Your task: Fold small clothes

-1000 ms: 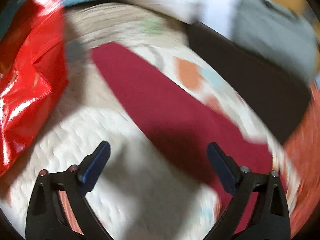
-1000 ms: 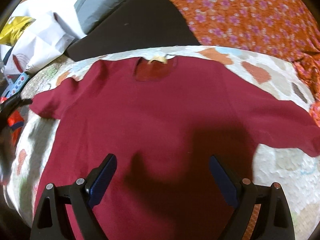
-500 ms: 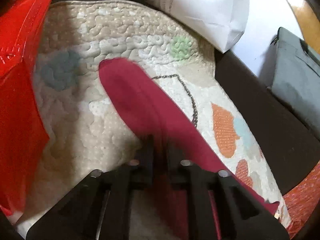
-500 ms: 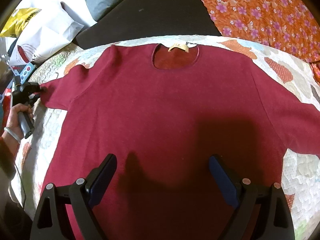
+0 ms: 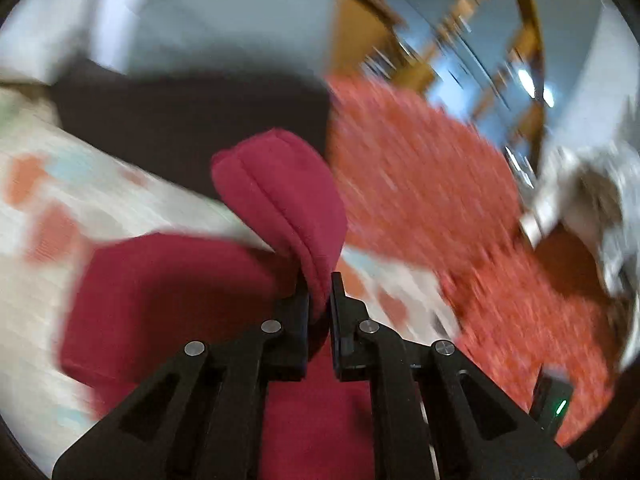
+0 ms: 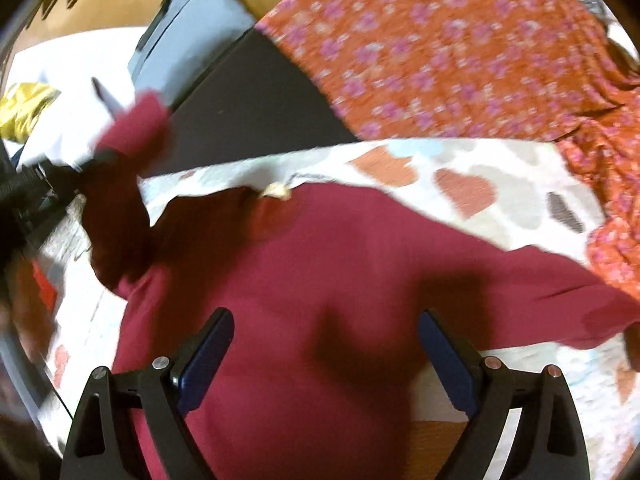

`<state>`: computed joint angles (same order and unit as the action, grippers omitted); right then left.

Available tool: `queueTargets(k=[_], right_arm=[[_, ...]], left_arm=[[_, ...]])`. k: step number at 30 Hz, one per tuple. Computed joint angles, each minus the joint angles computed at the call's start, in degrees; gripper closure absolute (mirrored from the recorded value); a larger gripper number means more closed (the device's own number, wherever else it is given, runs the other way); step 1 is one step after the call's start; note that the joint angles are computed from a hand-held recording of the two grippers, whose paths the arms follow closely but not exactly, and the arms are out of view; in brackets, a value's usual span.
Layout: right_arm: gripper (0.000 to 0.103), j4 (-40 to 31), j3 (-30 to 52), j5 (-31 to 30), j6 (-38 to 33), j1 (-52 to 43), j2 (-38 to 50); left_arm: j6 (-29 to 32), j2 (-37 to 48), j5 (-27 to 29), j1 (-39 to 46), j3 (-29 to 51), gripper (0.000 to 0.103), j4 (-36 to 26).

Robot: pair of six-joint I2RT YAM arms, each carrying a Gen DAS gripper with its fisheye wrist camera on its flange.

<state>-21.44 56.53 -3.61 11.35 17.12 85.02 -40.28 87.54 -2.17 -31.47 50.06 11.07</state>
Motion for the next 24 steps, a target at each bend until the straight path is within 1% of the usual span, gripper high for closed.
queueTargets(k=[1,2,3,4,6,8,9,10,11,12,13,15,16,17,19,20,21,22,23,24], right_arm=[[0.011,0.0,-0.49,0.28,0.0,-1.21,-0.61],[0.011,0.05,-1.05,-0.03,0.34,-2.84,-0.91],[0.011,0.01,-1.48,-1.09,0.8,-4.51,-0.77],[0.011,-0.62,-1.34,-2.62,1.43,-6.11,-0.43],[0.011,-1.08,-1.38,-7.08,2.85,-9.65,0.64],[0.011,-0.26,-1.08,-9.82,2.51,-11.45,2.28],[0.011,0.22,-0.46,-9.79,2.09,-11.32,3.26],[0.011,1.13,0.25,-9.16,1.31,-10.82,4.58],[0.011,2.03,0.73,-8.99,1.28,-10.6,5.53],[0.011,3.04,1.89,-8.81,0.65,-10.19,7.76],[0.011,2.64,4.02,-8.29,0.38,-9.46,10.52],[0.011,1.68,7.79,-7.29,0.92,-8.58,15.6],[0.011,1.41,9.66,-5.97,1.19,-7.95,18.17],[0.011,0.92,11.6,-3.4,0.77,-7.45,20.7],[0.013,0.27,13.73,3.51,0.49,-5.98,23.15],[0.013,1.47,13.32,5.41,0.42,-5.81,23.3],[0.018,2.93,12.63,6.01,0.24,-5.85,23.37],[0.04,4.73,11.66,5.01,-0.44,-6.07,23.27],[0.057,5.27,11.79,2.97,-1.85,-6.22,23.92],[0.079,4.15,12.94,2.75,-3.68,-5.8,24.77]], left_arm=[[-0.21,4.81,1.16,-1.77,2.16,0.093,1.61],[-0.05,9.44,2.34,-3.42,5.15,0.083,1.02],[0.0,12.66,4.19,-4.29,7.59,0.07,-0.06],[-0.42,15.0,6.47,-4.58,9.39,0.066,-0.79],[-0.93,15.88,7.49,-5.0,10.99,0.058,-3.5],[1.42,13.66,7.46,-4.96,12.14,0.052,-9.54],[2.78,11.38,6.37,-4.74,11.6,0.048,-12.2],[3.8,8.88,3.73,-4.92,10.39,0.046,-14.55],[4.84,5.53,0.94,-4.7,8.25,0.042,-16.56],[5.79,2.32,-1.3,-4.2,5.54,0.04,-17.63],[6.48,-0.67,-5.7,-3.99,3.75,0.036,-20.17],[6.36,-3.31,-13.21,-3.77,1.13,0.035,-23.4],[6.18,-4.18,-14.75,-3.15,-0.8,0.035,-23.19],[6.09,-4.82,-15.29,-1.55,-2.67,0.035,-22.8],[5.19,-4.65,-14.58,1.56,-4.82,0.035,-22.6],[5.34,-4.13,-13.41,3.17,-5.55,0.035,-22.26],[5.57,-3.76,-12.59,4.34,-6.25,0.035,-21.9],[5.66,-2.72,-12.35,5.27,-6.36,0.035,-21.49],[5.58,-1.75,-12.5,6.07,-6.38,0.035,-21.12],[5.08,-1.0,-12.78,6.45,-6.13,0.035,-21.13]])
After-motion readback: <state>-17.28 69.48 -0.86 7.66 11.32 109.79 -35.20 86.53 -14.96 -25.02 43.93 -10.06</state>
